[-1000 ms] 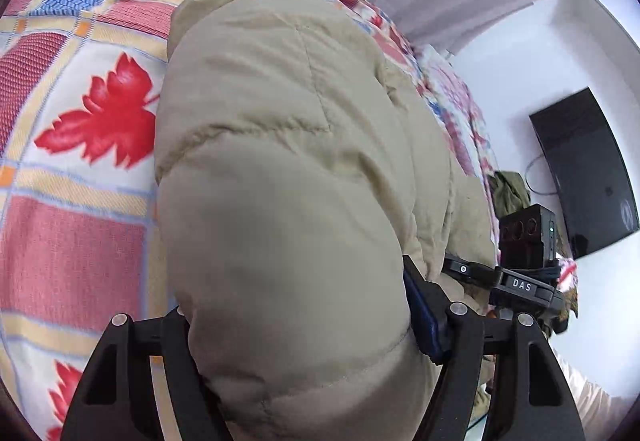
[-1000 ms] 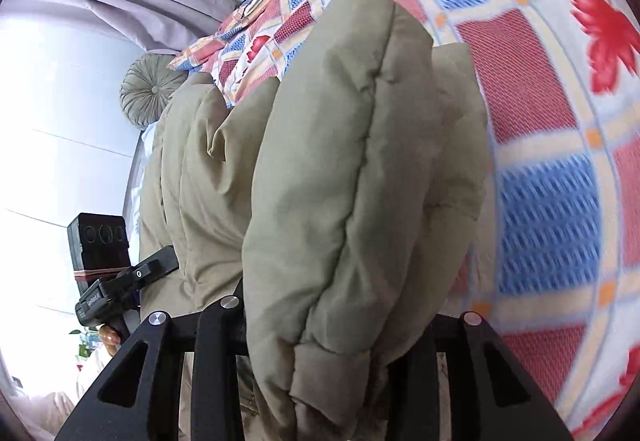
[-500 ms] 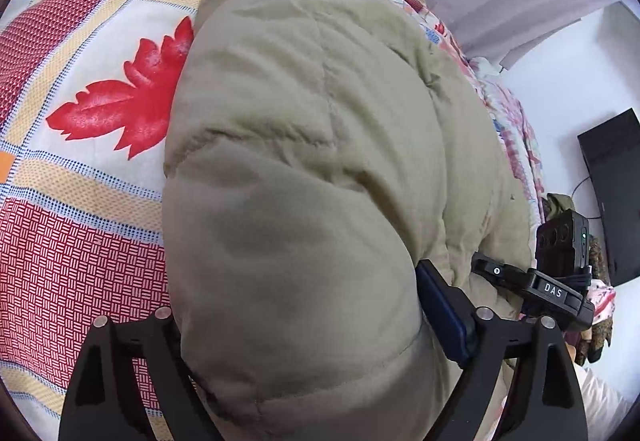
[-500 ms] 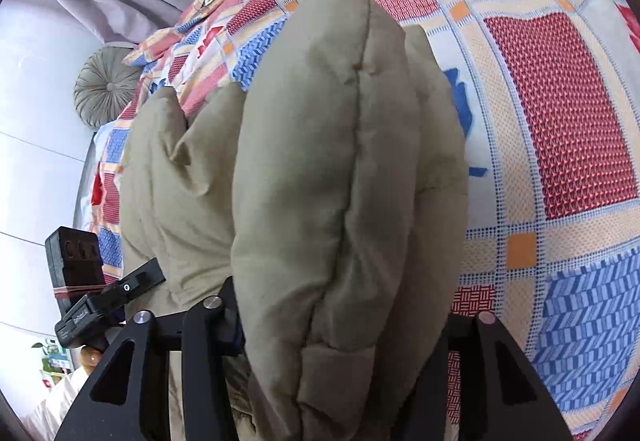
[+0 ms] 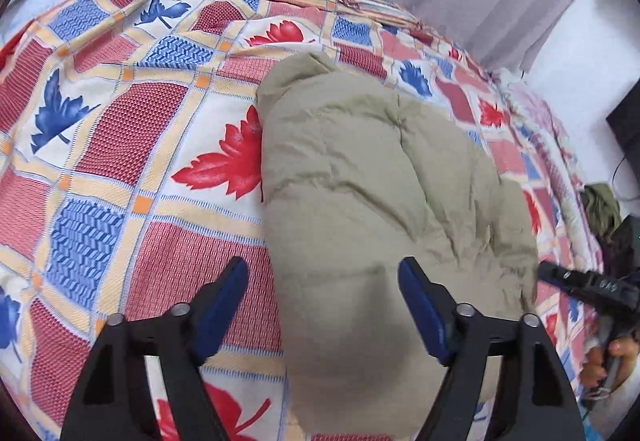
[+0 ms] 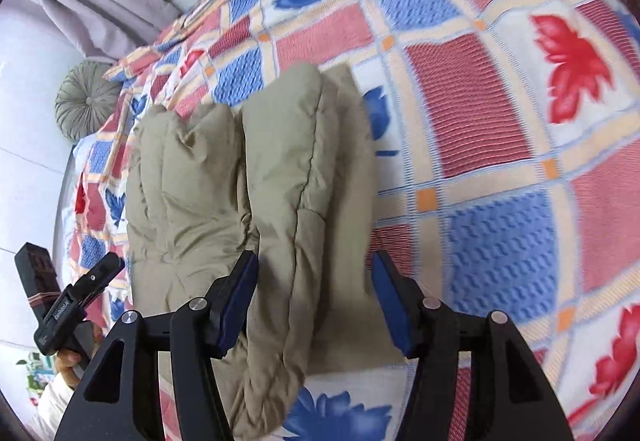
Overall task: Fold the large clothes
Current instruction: 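Lower the bundle onto the quilt and open both tools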
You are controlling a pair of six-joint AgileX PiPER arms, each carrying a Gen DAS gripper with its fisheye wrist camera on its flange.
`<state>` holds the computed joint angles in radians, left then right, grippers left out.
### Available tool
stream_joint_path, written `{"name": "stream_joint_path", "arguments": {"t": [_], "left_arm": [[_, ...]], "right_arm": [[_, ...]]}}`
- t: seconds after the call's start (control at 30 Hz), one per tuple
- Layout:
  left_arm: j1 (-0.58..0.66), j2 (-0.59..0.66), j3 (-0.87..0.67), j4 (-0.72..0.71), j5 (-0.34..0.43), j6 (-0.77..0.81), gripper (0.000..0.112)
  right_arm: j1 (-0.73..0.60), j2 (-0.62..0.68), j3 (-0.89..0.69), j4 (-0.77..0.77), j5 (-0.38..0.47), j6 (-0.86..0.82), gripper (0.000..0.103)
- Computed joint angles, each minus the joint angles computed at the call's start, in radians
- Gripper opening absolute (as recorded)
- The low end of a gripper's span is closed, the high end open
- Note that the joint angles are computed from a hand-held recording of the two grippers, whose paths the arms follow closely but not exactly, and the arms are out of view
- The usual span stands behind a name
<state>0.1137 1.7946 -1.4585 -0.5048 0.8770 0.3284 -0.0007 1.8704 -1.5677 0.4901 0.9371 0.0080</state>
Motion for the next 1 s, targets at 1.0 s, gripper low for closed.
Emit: {"name": "stream_joint_path", "arguments": {"t": [1.0], "left_arm": [[-0.205,-0.059,0.122,0.317,-0.034,-0.315,0.087]], "right_arm": [[0.164,-0.067,0.231,-0.113,-0.102,0.034,0.036]]}}
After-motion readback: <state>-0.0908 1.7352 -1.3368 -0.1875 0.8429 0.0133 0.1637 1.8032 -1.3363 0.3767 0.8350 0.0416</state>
